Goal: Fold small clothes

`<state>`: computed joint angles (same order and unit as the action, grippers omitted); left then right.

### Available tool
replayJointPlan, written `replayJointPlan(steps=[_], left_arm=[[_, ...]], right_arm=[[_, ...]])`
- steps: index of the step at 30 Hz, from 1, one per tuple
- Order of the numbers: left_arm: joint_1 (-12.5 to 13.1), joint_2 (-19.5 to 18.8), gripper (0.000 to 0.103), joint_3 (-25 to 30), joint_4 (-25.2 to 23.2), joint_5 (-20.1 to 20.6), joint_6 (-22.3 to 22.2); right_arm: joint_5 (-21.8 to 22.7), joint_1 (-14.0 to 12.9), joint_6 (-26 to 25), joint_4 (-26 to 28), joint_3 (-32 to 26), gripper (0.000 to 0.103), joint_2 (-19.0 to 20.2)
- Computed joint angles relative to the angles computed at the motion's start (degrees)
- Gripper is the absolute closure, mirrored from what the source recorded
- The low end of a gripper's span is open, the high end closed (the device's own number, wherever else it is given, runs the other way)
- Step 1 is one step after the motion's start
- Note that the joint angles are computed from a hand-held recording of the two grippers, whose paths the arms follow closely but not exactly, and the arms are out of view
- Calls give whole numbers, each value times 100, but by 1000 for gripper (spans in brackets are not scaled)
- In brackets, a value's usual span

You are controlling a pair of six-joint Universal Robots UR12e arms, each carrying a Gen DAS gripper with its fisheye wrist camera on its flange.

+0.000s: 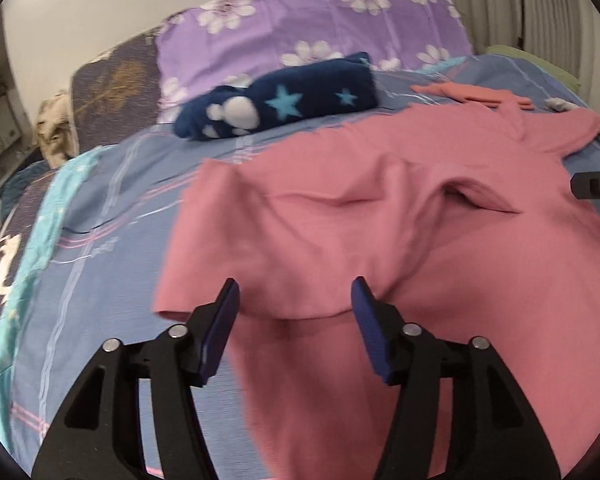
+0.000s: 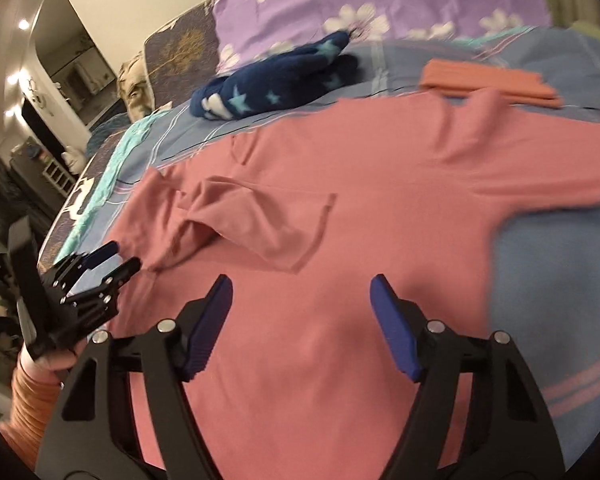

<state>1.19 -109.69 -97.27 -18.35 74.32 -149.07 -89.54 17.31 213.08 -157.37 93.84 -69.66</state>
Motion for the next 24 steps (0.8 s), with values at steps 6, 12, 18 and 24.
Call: replayJointPlan(steps=[6,12,18,24], left_arm=[[219,-31,42,92,-119,390,-583],[277,-106,42,170,-203,524,-823],[233,-137,42,168,-164,681,-743],[201,-139,42,126,-95,761,-638]], right_arm=[[496,-171,-120,733,-758,22,618],[-17,29,-741,848,-1279,99,856],[-1053,90,-1016,-84,-978,98,419],[-1158,-196,-479,1324,-770,53,241]])
